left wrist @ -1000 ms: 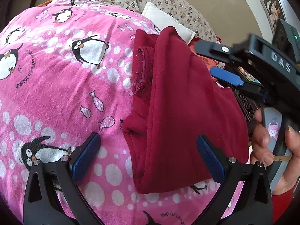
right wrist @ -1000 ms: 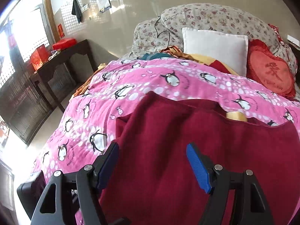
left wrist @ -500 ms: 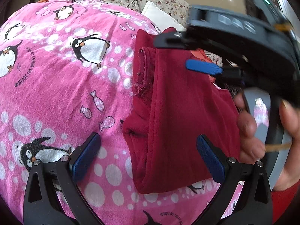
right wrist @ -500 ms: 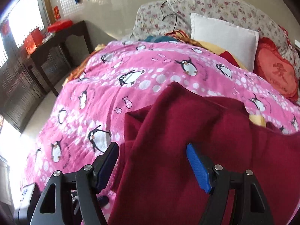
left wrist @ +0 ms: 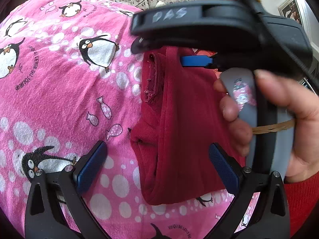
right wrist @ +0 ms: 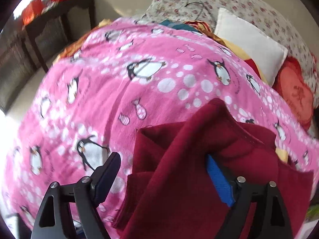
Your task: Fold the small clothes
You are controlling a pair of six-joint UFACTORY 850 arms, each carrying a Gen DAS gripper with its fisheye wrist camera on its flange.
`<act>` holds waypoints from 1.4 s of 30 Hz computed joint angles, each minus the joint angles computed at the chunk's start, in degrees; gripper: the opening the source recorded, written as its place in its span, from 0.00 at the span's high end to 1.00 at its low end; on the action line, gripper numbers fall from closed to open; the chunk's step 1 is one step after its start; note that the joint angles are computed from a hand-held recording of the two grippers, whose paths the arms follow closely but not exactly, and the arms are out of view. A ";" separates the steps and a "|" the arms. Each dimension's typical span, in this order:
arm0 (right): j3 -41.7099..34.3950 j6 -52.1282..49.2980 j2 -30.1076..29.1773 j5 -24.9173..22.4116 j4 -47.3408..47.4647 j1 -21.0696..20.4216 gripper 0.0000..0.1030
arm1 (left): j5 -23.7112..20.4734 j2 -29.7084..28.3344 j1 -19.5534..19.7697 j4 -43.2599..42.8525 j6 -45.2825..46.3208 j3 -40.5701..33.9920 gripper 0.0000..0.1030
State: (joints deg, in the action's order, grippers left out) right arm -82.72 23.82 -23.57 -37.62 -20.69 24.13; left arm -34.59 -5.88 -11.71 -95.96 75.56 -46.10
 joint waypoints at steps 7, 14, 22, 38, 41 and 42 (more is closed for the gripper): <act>6.44 6.12 3.70 4.07 -14.48 1.40 0.53 | 1.35 -0.01 -0.86 -1.14 1.18 0.03 0.01; 12.18 -13.28 11.19 13.00 10.14 -4.17 0.78 | 4.44 1.35 -3.26 -4.19 3.38 1.13 0.01; 15.00 -17.45 13.46 16.65 16.29 -4.85 0.79 | 7.35 1.77 -4.75 -5.27 5.15 1.17 0.01; 19.53 -31.91 19.01 18.37 31.19 -7.78 0.82 | 9.74 1.83 -6.98 -8.91 9.60 0.83 0.01; 20.07 -34.74 19.45 18.38 34.46 -8.49 0.82 | 9.16 1.89 -7.59 -9.62 11.27 0.79 0.11; 20.30 -35.26 19.62 18.51 34.98 -8.69 0.82 | 8.41 1.71 -7.84 -9.40 11.79 0.62 0.20</act>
